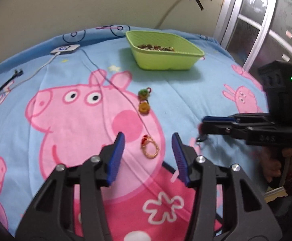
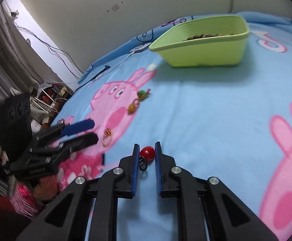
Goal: Organize jewelry
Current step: 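Carry the gold ring charm to the tray with the left gripper while the right carries the red charm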
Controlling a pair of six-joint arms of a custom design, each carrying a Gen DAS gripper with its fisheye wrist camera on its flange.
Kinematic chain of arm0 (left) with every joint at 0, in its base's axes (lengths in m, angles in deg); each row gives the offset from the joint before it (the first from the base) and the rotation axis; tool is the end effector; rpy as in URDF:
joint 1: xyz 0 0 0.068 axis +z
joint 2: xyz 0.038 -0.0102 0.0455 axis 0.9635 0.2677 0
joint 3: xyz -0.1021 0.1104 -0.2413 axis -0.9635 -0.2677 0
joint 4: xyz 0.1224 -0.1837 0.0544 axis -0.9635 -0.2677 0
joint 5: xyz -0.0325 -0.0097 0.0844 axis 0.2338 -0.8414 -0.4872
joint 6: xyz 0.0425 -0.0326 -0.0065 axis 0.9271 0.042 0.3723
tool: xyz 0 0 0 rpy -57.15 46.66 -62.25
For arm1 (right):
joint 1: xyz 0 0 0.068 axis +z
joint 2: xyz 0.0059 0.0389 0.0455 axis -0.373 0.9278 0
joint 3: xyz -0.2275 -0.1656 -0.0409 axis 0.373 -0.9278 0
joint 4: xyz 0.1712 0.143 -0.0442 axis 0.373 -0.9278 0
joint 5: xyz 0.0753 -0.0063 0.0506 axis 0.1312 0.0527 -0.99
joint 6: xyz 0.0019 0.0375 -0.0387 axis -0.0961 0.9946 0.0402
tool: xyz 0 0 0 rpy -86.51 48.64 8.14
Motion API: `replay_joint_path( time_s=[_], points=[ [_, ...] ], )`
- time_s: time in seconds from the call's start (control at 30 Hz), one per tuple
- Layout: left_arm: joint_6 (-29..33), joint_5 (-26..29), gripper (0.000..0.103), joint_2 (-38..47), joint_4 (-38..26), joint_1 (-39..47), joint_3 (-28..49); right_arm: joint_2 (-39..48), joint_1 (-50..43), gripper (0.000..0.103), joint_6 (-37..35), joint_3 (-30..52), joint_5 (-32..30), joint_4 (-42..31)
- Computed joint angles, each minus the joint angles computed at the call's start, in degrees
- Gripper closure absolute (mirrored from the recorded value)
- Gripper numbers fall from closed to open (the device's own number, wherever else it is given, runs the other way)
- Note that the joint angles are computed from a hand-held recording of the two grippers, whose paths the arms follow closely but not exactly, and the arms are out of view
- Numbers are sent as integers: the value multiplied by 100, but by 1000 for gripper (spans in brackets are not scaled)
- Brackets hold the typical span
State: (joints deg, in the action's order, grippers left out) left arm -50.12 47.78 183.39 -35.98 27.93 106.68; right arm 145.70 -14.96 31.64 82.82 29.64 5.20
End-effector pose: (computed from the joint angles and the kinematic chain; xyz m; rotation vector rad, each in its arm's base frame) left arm 0.2384 -0.2366 0.0699 0.2216 2.4260 -0.2373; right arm 0.3389 0.0660 0.0162 -0.5177 2.2722 0.9638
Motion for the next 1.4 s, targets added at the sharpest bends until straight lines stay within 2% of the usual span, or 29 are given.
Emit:
replay_joint_path(
  time_s=[0.1, 0.13, 0.2, 0.23, 0.27, 0.3, 0.37, 0.47, 0.53, 0.63, 0.83, 1.03, 1.13, 1.33, 1.4],
  points=[
    [-67, -178, 57, 305, -757, -30, 587, 4, -80, 103, -87, -395, 65, 511],
    [-139, -190, 60, 413, -972, -24, 746, 5, -85, 103, -97, -516, 104, 694],
    [-205, -391, 69, 447, -970, -105, 761, -16, 26, 103, -137, -826, 404, 1200],
    [-230, -404, 77, 433, -982, -130, 757, -30, 38, 102, -225, -937, 483, 1318],
    [-253, -421, 87, 414, -983, -168, 746, -58, 108, 97, -357, -1012, 594, 1370],
    [-261, -481, 90, 407, -1010, -216, 749, -72, 186, 91, -438, -1085, 692, 1469],
    [-281, -640, 93, 400, -1112, -316, 774, -66, 345, 86, -554, -1222, 868, 1698],
    [-341, -764, 94, 351, -1168, -420, 726, -67, 510, 87, -669, -1351, 1135, 1894],
    [-339, -773, 94, 291, -1153, -460, 688, -60, 585, 103, -683, -1355, 1255, 1921],
    [-181, -770, 94, 97, -1085, -476, 648, -55, 572, 103, -666, -1282, 1178, 1803],
    [247, -325, 94, -154, -1068, -183, 907, -186, -64, 103, -5, -824, 139, 1364],
    [746, 23, 94, -10, -1575, 258, 2033, -309, -600, 103, 726, 9, -294, 922],
    [932, 245, 94, 269, -2037, 496, 2961, -309, -798, 103, 1160, 529, -402, 771],
    [1069, 234, 94, 1201, -3141, 776, 4932, -130, -908, 103, 1542, 1520, -103, 336],
    [1060, 177, 84, 1643, -3617, 813, 5720, 64, -854, 99, 1542, 1909, 67, 211]
  ],
)
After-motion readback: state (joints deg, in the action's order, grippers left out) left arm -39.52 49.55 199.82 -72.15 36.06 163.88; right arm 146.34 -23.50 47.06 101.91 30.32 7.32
